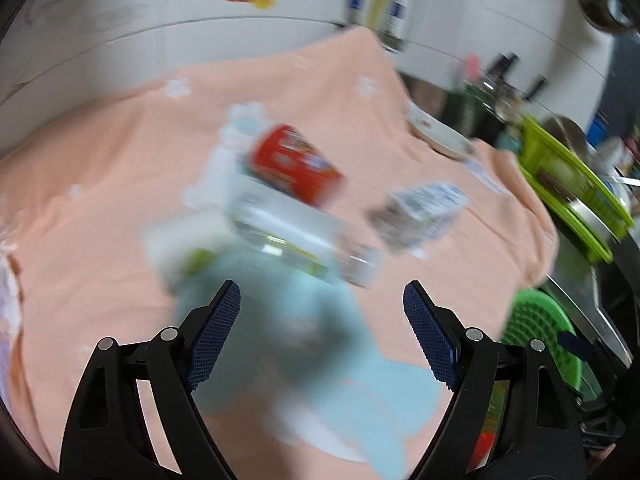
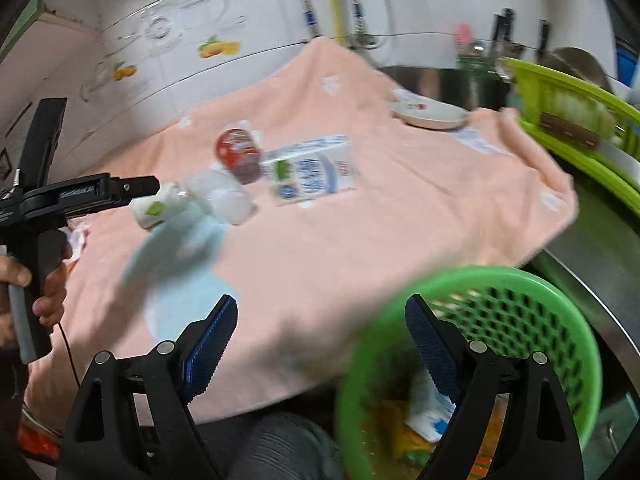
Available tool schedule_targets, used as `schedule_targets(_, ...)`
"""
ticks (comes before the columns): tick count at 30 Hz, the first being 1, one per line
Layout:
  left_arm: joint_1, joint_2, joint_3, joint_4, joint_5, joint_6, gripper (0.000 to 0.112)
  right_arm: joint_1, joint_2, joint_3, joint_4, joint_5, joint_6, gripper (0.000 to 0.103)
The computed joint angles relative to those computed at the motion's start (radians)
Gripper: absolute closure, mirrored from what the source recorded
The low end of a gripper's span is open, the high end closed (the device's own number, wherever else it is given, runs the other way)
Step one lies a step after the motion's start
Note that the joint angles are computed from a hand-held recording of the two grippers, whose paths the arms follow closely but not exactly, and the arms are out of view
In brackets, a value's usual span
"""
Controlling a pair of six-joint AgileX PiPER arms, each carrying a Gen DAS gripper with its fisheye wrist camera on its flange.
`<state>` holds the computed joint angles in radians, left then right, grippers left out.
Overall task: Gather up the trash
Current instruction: 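Move the left tool toward the paper cup while the right tool approaches the plastic bottle, then grasp the clear plastic cup with the right tool while the left tool approaches the white paper cup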
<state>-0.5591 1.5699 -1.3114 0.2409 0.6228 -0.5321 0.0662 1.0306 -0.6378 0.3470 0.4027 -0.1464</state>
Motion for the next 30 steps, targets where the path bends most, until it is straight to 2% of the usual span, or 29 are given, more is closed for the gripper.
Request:
schedule_targets(7,0.223,0.026,-0.011,-0.178,-0.031,0.22,0.027,0.186,0.185,-0.161,-0.107,-0.032,0.183,0.02)
schedule_targets(13,0.358,0.104,-0.048,-0.461,-0.04,0.518,0.024,0.26,0.347,-0.312,-0.038,-0.02,0.184,0.02)
schedule_targets(17,0.414,0.154,-0.076,-0.633,-0.023,0.685,0.024,0.286,0.457,-0.421,0.068,0.002,0.14,0.02)
schedule_targets(22,0.467,0.195,-0.103,-0.761,0.01,0.779,0.024,0.324,0.581,-0.563,0.123,0.025,0.15,0.022)
schedule_targets(25,0.481,0.201,-0.109,-0.784,0.012,0.808,0.024,0.337,0.665,-0.665,0.158,0.052,0.162,0.023)
schedule_targets(30,0.515,0.205,-0.117,-0.805,0.021,0.847,0.024,0.347,0.774,-0.805,0.121,0.089,0.258,0.024)
